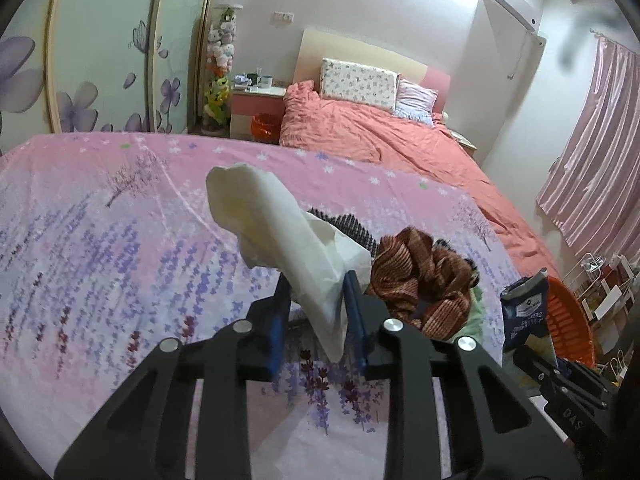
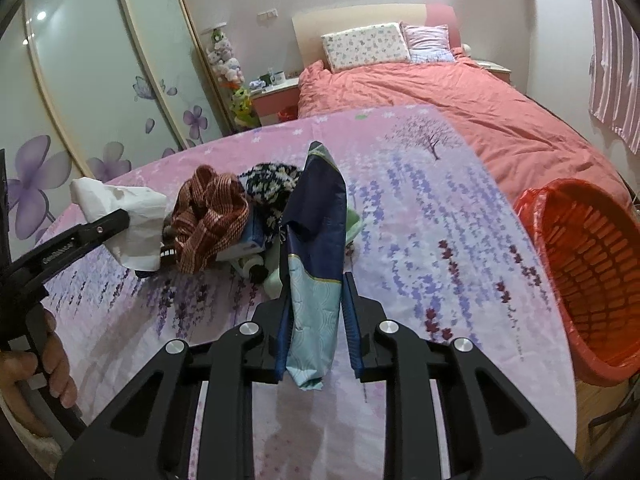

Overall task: Collect trash
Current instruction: 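Grasp the blue-and-white packet with the right tool while the left tool grasps the white tissue, then carry packet and tissue over the orange basket and open both tools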

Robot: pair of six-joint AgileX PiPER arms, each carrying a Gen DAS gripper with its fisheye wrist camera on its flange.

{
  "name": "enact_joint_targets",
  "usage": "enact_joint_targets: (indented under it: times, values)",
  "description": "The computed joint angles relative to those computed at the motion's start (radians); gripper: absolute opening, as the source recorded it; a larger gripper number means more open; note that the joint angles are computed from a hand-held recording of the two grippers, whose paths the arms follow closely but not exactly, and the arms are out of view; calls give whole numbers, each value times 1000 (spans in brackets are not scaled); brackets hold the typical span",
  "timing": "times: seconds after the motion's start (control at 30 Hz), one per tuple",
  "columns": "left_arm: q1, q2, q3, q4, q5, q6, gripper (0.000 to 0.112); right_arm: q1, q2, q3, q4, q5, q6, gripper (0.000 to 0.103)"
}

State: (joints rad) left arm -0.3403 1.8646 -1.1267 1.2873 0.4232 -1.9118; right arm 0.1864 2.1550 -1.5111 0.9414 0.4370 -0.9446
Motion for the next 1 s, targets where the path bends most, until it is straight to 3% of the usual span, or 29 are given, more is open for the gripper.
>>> enact_joint_targets:
  times: [0.5,1.0]
  values:
    - [-150,-79,-89,-136,172,199,27,-79,-126,129,244,-26,-273,23]
    - [-282,49,-322,-241,210,389,27,-216,-179,192,372,-1,-430,23]
